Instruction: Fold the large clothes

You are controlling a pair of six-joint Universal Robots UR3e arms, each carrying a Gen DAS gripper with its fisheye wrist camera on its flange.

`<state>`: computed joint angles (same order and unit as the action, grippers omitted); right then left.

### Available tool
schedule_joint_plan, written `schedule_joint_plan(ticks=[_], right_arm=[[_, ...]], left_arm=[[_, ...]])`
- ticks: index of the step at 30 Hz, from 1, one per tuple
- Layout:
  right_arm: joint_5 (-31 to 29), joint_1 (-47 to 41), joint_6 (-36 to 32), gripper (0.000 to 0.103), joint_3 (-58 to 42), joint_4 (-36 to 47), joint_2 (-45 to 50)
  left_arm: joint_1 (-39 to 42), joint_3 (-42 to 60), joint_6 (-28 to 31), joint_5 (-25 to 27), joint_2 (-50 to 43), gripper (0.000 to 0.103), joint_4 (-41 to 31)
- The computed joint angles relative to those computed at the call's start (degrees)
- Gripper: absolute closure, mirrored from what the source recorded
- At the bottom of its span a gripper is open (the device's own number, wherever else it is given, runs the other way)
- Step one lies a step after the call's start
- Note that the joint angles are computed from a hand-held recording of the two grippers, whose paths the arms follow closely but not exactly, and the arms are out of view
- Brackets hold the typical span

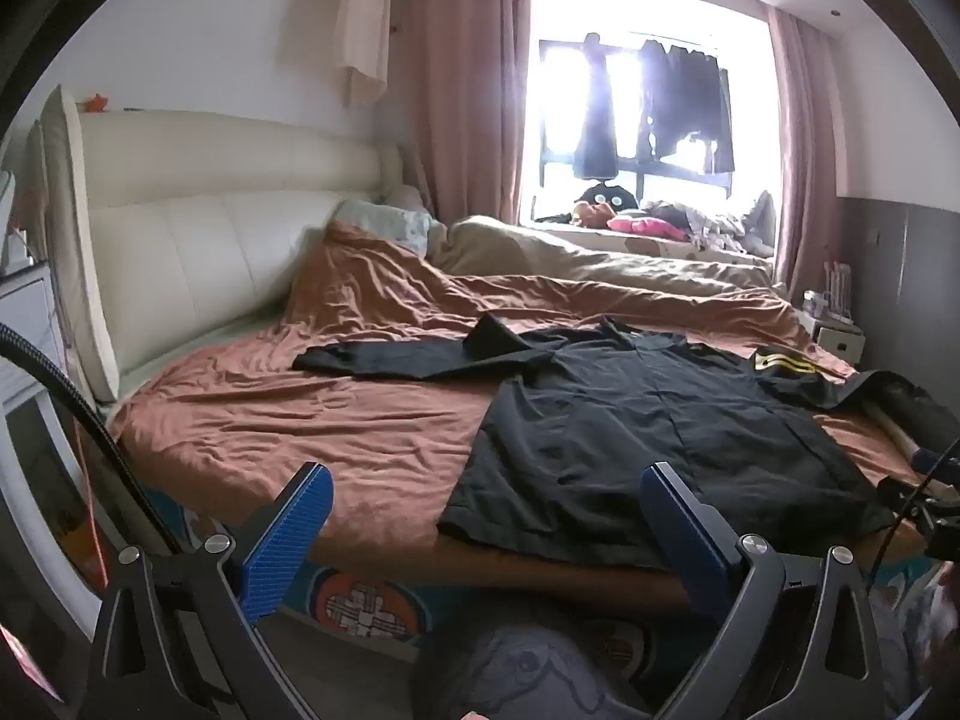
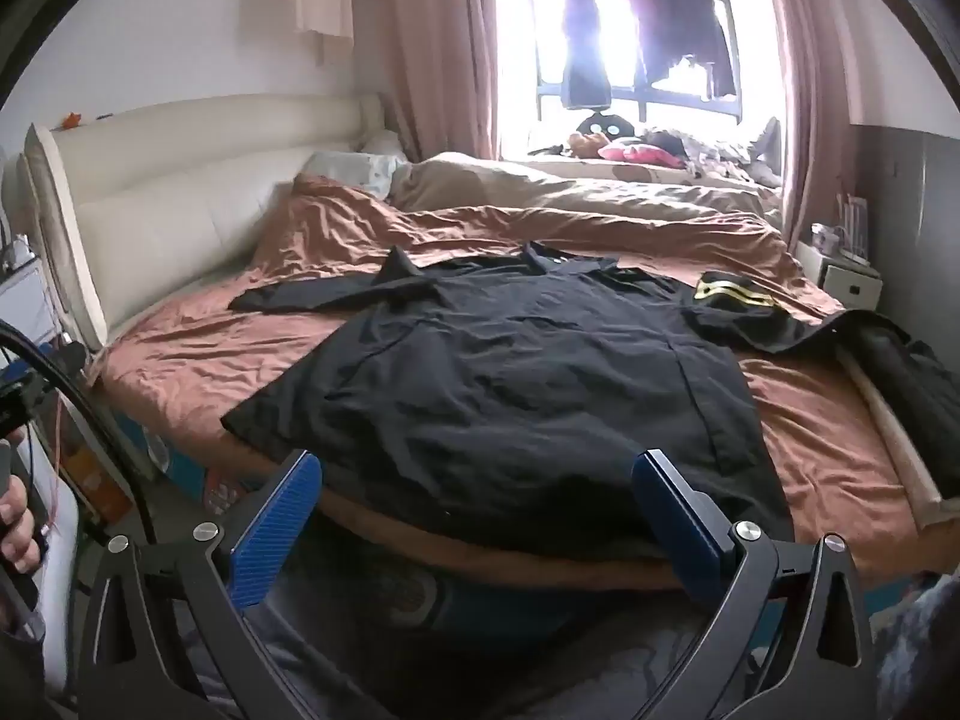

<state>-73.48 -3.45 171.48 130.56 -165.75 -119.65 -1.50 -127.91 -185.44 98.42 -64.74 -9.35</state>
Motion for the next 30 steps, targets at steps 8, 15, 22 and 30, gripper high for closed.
schedule_joint_plan(ticks=[8,15,22,30], right_arm=[[-4.69,2.86,2.24,0.000,-1.11,0.99,1.68],[-6.21,3.27,2.84,0.000,-0.62,1.78,-0.17],[-6.33,2.50,2.94,0.000,1.46,2.30,-3.83],[-6.88,1.96,2.48,0.000,2.79,4.73,-8.14]], left_arm=[[0.96,1.04,0.81,-2.89,1.10,0.000,-3.10],[2.31,-1.64,1.22,-6.15,2.13,0.000,-0.66],[2.48,-2.64,1.71,-7.56,4.26,0.000,-1.21],[2.48,-2.27,1.49,-9.13,7.58,0.000,-5.04]])
